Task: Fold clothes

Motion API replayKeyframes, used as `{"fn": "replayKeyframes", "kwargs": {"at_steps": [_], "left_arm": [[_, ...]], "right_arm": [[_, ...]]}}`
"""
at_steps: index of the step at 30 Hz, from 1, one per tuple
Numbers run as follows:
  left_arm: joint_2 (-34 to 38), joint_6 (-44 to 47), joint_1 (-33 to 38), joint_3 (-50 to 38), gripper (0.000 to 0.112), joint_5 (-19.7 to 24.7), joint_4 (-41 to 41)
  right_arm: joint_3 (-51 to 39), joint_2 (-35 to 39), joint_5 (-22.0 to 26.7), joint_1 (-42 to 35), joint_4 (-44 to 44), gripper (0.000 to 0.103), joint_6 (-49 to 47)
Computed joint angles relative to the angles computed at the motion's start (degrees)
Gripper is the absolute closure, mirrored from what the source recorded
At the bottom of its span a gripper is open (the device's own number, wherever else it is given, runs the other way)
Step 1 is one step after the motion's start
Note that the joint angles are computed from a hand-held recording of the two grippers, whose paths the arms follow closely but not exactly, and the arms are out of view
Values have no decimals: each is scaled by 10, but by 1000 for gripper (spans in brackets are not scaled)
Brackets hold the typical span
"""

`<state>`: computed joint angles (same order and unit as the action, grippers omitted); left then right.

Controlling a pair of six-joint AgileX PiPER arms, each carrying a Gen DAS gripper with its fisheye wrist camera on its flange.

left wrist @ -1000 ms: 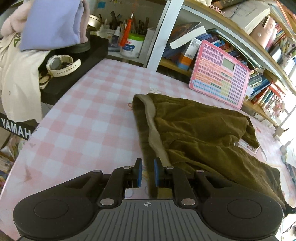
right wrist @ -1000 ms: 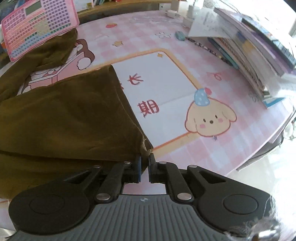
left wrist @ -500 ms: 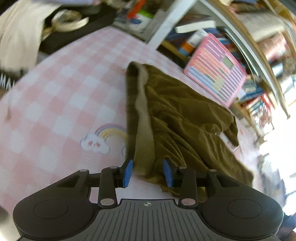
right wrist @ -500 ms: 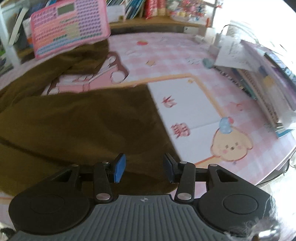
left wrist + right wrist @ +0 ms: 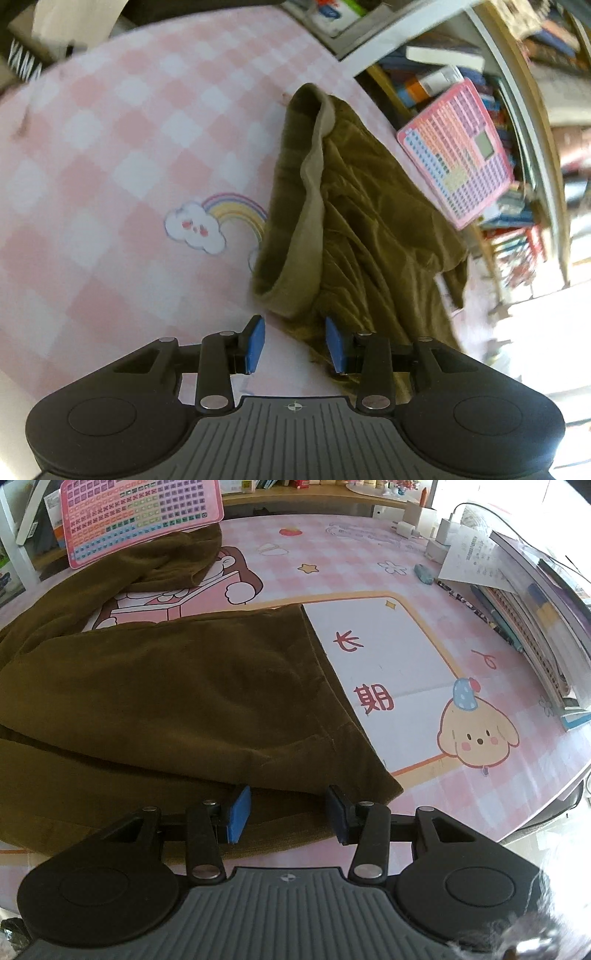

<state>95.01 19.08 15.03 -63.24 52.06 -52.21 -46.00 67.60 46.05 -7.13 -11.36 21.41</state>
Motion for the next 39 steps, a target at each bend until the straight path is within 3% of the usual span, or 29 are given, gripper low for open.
{"fn": "replayKeyframes", "kwargs": {"at_steps": [3, 5, 8, 12, 14, 17, 22, 24, 26, 28, 30, 33, 39], "left_arm": [[15, -23, 9, 1, 65, 3, -33], [21, -35, 17, 6, 44, 3, -67], [30, -53, 24, 13, 39, 5, -111], [36, -112, 6, 9, 49, -12, -105], [34, -147, -11, 3, 86, -25, -82], [21, -115, -21, -4, 99, -48, -73], [-75, 151, -57, -42, 100, -131, -105], [-92, 204, -29, -48, 99, -113, -127], [-81, 165, 8, -31, 99, -107, -84], [-35, 55, 40, -24, 99, -92, 26], [3, 6, 59, -2, 99, -93, 77], [-10, 56, 74, 43, 98, -115, 20], [-14, 60, 85, 48, 93, -105, 0]], "right_arm": [[0, 0, 0, -1, 2, 60, -1], [0, -2, 1, -1, 3, 59, -1], [3, -6, 3, -1, 4, 58, -1], [5, -8, 1, -3, 6, 57, -5], [5, -8, 0, -5, 8, 57, -7], [5, -7, -1, -7, 12, 56, -13], [-14, 12, 0, 10, 47, 56, -53], [-23, 21, 2, 30, 60, 56, -62], [-29, 27, 1, 48, 74, 56, -69], [-28, 28, -4, 65, 80, 54, -73], [-31, 31, -4, 69, 89, 54, -90], [-42, 36, 6, 61, 100, 55, -104], [-50, 18, 29, 27, 78, 60, -80]]}}
